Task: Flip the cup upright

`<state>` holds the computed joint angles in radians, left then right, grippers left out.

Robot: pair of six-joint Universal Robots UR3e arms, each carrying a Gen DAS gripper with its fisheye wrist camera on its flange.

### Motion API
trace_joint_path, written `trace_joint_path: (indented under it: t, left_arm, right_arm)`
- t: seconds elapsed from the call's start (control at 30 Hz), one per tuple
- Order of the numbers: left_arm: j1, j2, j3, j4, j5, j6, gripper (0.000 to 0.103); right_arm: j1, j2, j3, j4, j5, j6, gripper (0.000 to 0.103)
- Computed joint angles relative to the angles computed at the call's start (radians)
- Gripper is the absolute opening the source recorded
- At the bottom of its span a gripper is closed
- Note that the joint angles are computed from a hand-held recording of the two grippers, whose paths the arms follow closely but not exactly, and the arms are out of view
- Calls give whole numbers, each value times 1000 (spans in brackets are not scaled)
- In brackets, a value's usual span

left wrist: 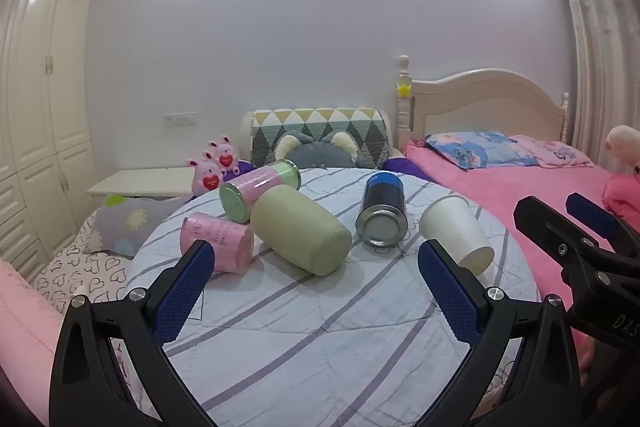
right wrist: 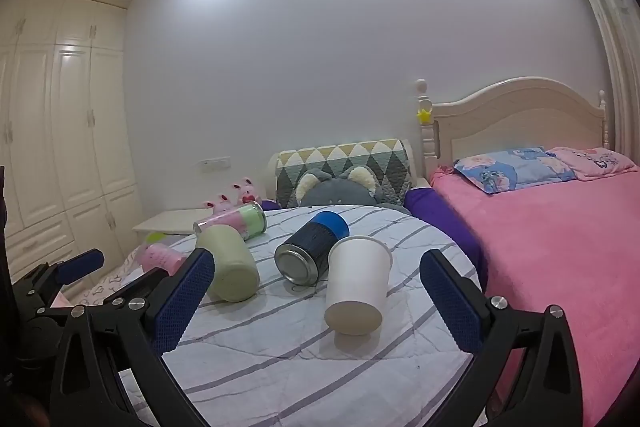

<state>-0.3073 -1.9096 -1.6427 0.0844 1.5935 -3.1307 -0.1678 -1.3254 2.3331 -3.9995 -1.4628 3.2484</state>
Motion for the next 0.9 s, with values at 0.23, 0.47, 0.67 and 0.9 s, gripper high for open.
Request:
trace_joint_path:
  t: [0.23,0.47,0.67,0.9]
  left_arm:
    - [-4,-14,17,-5,11,-1,103]
    - [-5,-16,18,-4,16,-1,103]
    - [-5,-14,18,-7,19,2,103]
    - [-3,-11,18,-12,17,-4,103]
  right_arm:
    - [6,14,-19,5,3,-3,103]
    - [-3,20,-18,0,22,-6,103]
    - [-1,24,-26,7,21,-9,103]
    - [-10,21,-18,2,25,-11,103]
